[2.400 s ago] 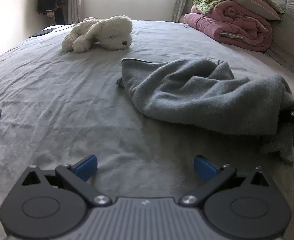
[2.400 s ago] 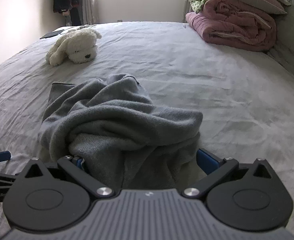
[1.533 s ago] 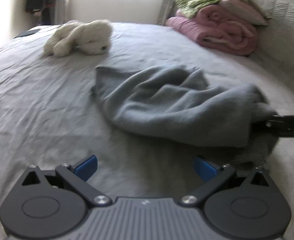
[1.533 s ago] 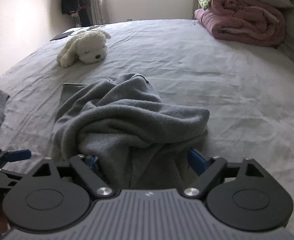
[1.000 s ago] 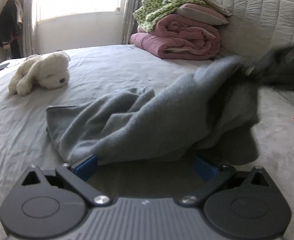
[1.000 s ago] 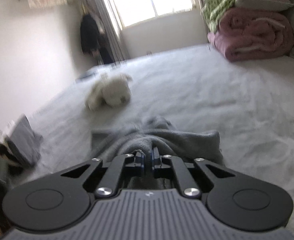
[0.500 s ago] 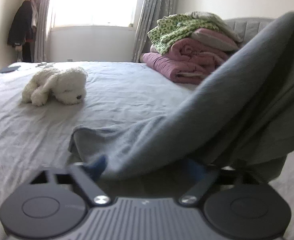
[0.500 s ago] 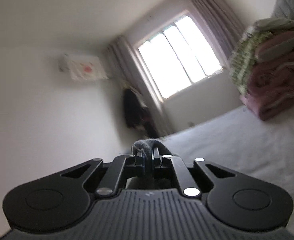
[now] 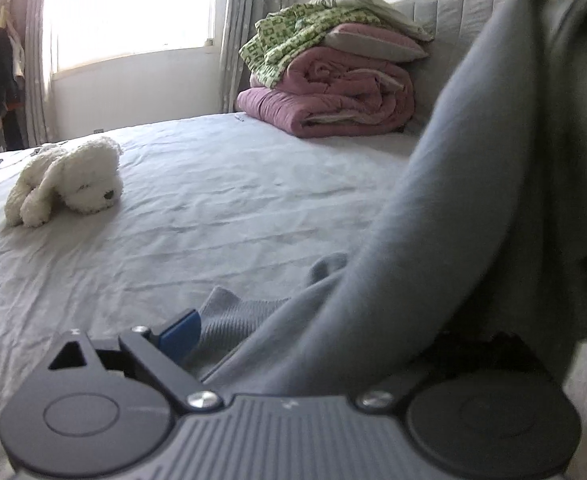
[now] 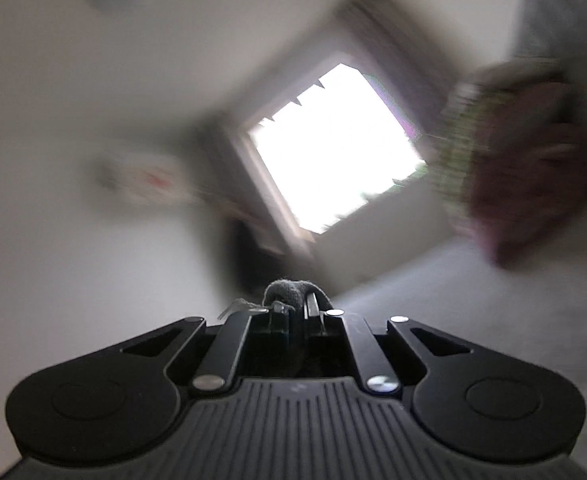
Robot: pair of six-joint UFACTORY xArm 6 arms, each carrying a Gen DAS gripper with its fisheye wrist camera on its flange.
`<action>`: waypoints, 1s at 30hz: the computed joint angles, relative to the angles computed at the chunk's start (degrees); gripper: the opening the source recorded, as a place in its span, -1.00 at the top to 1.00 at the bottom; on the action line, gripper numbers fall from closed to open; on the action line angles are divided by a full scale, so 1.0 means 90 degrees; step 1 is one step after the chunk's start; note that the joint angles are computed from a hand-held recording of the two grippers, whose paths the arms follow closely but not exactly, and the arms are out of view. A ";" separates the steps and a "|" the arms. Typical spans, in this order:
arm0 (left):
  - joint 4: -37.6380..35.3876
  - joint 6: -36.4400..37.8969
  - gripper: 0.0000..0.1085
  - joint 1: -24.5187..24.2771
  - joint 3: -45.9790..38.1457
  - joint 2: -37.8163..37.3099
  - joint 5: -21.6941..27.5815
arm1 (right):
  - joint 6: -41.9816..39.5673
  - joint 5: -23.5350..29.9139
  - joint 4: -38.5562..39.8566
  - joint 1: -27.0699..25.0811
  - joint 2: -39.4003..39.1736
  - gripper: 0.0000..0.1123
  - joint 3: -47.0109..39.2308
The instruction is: Fold clothes
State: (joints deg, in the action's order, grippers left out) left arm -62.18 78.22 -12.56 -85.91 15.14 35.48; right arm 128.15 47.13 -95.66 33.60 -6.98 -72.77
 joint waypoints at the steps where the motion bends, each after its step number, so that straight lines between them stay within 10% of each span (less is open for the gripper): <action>1: 0.0049 -0.0016 -0.80 -0.0018 0.0054 -0.0025 -0.0056 | -0.0666 0.0479 0.0666 0.0030 0.0169 0.82 -0.0149; 4: 0.0157 -0.0080 -0.84 -0.0051 0.0160 -0.0054 -0.0215 | -0.2517 0.2305 0.2346 0.0343 0.0983 0.72 -0.1128; 7: 0.0431 -0.0333 -0.85 -0.0051 0.0105 0.0002 -0.0307 | -0.3074 0.2673 0.2810 0.0339 0.1279 0.72 -0.1441; 17: 0.1333 -0.1195 -0.85 0.0098 -0.0121 0.0202 0.0020 | -0.5829 -0.0034 0.4485 -0.0075 0.1535 0.70 -0.1357; 21: 0.1407 -0.1242 -0.85 0.0133 -0.0185 0.0275 -0.0045 | -0.7134 -0.0455 0.4838 0.0178 0.1904 -0.44 -0.1598; 22: 0.1420 -0.1274 -0.85 0.0144 -0.0198 0.0283 -0.0028 | -0.7333 -0.0411 0.4755 0.0264 0.2046 -0.46 -0.1730; 27: 0.1411 -0.1223 -0.85 0.0137 -0.0143 0.0238 -0.0078 | -0.8154 0.0098 0.4767 0.0347 0.2665 -0.36 -0.2331; 29: 0.1458 -0.1272 -0.85 0.0152 -0.0172 0.0261 -0.0075 | -0.8622 0.0357 0.4856 0.0358 0.2938 -0.08 -0.2577; 30: 0.1499 -0.1329 -0.85 0.0162 -0.0206 0.0282 -0.0056 | -0.8833 0.0505 0.4876 0.0371 0.3087 0.37 -0.2723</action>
